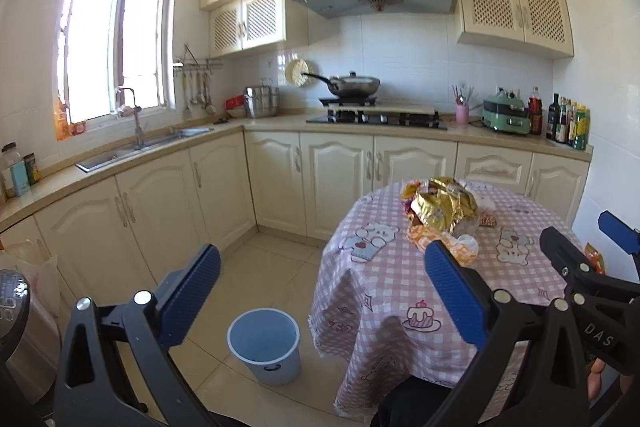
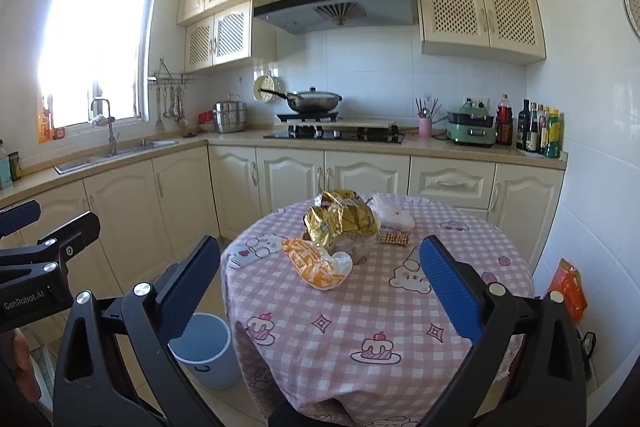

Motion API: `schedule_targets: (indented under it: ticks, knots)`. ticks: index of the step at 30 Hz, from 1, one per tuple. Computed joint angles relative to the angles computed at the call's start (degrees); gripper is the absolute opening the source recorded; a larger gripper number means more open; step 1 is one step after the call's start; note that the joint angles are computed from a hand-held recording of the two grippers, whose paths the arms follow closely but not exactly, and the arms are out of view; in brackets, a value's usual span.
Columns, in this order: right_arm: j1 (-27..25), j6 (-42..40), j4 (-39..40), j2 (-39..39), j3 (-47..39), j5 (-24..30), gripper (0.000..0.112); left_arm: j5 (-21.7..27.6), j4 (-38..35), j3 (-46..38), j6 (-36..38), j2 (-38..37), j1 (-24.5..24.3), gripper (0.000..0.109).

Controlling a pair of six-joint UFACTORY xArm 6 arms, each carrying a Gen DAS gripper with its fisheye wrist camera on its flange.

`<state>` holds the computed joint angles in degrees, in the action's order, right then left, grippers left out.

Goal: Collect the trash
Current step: 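Grasp the orange-and-white bag with the left gripper while the right gripper grasps the gold foil bag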

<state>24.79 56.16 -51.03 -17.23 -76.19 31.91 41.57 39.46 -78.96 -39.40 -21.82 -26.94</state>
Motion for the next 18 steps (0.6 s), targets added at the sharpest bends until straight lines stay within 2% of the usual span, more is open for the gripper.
schedule_targets:
  ticks: [7, 11, 15, 18]
  knots:
    - [-6.43, -4.52, 8.29, 6.27, -3.72, -0.16, 0.096, 0.65, -12.96, -10.36, 10.55, 13.54, 1.54, 0.099]
    - [-9.82, -6.95, 13.28, 9.83, -5.64, 0.18, 0.096, 2.42, -23.96, -18.73, 18.41, 22.95, 1.85, 0.099]
    - [-12.04, -8.33, 16.18, 13.21, -7.49, -0.24, 0.096, 5.04, -30.04, -28.9, 23.01, 32.61, 1.56, 0.099]
    - [-13.34, -8.24, 16.93, 15.33, -9.38, 0.37, 0.096, 9.66, -35.23, -40.75, 25.05, 41.77, 1.24, 0.099]
